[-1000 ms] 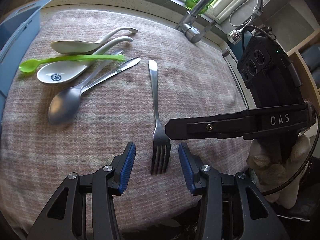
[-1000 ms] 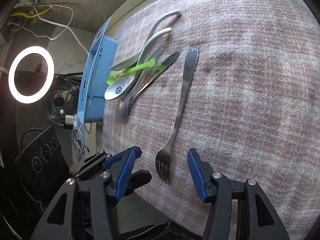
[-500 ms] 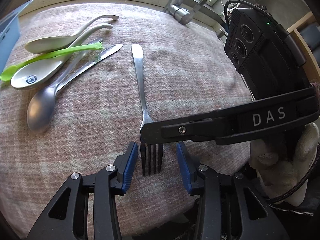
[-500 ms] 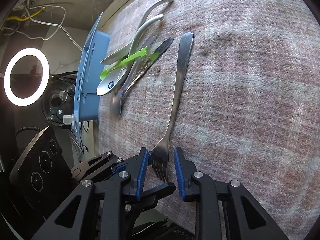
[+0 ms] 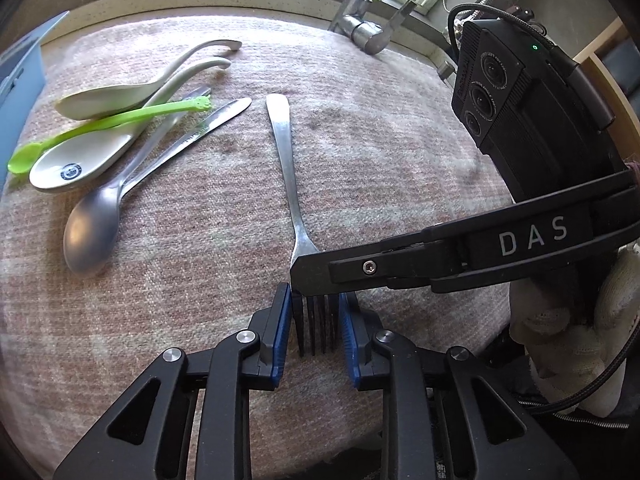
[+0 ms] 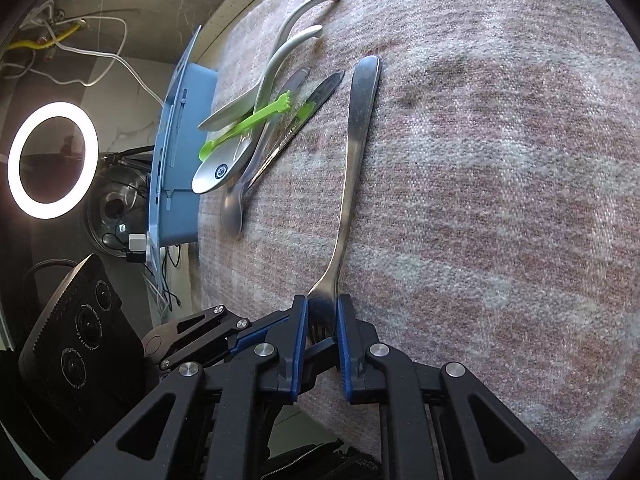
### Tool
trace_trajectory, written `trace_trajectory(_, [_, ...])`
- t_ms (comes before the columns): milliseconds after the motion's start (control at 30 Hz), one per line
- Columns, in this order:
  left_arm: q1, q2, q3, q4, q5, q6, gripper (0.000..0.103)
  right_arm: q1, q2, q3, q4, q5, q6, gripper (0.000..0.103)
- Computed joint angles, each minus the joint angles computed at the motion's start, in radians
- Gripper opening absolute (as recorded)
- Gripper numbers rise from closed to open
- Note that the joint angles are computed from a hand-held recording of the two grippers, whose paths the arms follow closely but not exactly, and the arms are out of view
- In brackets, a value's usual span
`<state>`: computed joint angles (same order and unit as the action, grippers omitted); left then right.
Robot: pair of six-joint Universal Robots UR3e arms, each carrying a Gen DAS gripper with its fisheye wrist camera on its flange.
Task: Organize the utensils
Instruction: 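Close the grippers around the steel fork handle, then carry the held steel fork over the light-blue basket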
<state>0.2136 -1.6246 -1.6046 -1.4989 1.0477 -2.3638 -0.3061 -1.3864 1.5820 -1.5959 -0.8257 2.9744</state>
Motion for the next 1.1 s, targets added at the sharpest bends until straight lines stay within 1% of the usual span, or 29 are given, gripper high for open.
trace_trajectory(267, [0.011, 0.003, 0.044, -0.032, -0.019, 0.018, 0.022, -0.007, -0.019, -0.029, 0.01, 0.004, -0.008, 0.013])
trace_trajectory(500, [0.043, -0.003, 0.131, -0.086, -0.036, 0.051, 0.022, 0.01, 0.002, -0.122, 0.03, 0.025, 0.02, 0.012])
trace_trajectory(867, [0.141, -0.084, 0.361, -0.205, -0.055, 0.107, 0.022, 0.156, 0.163, -0.395, -0.036, 0.06, 0.181, 0.012])
trace_trajectory(1100, [0.215, -0.177, 0.519, -0.277, -0.069, 0.148, 0.022, 0.261, 0.346, -0.673, -0.045, 0.058, 0.296, 0.012])
